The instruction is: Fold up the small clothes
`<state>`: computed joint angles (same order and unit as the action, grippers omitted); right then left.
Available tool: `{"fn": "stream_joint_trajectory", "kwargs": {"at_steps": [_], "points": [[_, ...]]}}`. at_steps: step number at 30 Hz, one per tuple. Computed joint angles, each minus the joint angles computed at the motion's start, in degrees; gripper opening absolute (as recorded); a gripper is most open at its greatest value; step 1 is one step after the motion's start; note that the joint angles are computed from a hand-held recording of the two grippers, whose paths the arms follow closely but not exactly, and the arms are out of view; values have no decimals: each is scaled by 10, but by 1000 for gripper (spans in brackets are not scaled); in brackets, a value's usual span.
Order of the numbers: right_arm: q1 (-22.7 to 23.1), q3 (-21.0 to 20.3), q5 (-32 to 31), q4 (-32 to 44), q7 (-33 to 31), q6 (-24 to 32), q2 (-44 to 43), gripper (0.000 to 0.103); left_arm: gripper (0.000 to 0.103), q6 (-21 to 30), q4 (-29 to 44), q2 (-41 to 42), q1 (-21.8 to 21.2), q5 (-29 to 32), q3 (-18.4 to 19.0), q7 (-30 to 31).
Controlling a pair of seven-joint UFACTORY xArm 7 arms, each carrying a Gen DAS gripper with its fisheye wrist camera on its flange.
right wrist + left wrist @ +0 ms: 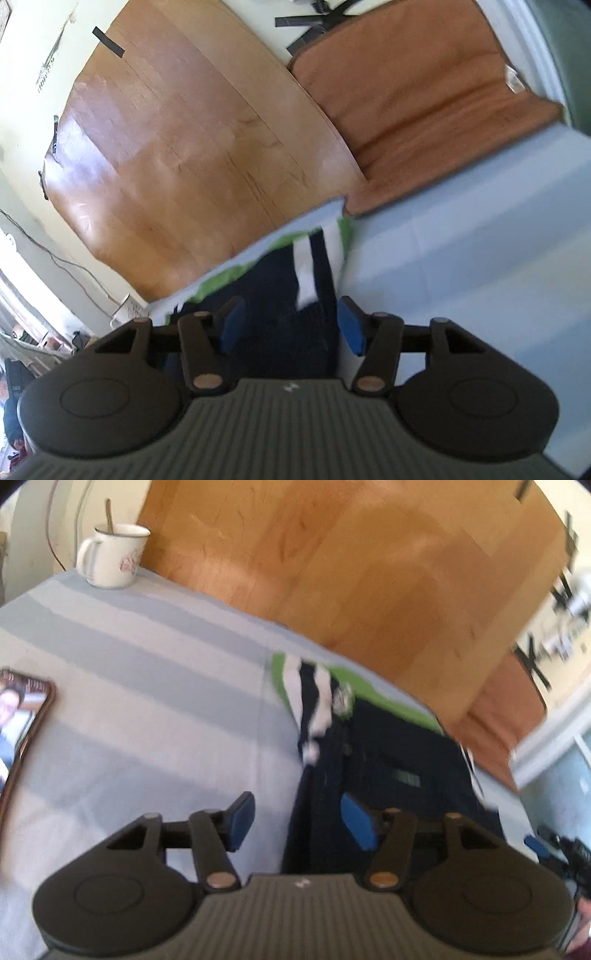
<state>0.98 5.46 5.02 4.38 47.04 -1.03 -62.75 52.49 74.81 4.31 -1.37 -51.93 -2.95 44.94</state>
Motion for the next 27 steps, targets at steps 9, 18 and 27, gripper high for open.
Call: {"fn": "stream_joint_trajectory", "kwargs": {"at_steps": [9, 18, 27], "points": [[67, 24, 2, -55, 66, 154, -143, 25, 7, 8, -60, -33, -14, 50, 3, 43], [69, 45, -12, -33, 120, 188, -151, 41, 46, 3, -95, -77, -22, 67, 18, 49], [134, 74, 19, -68, 276, 175, -201, 56, 73, 135, -80, -51, 9, -9, 44, 16]]}}
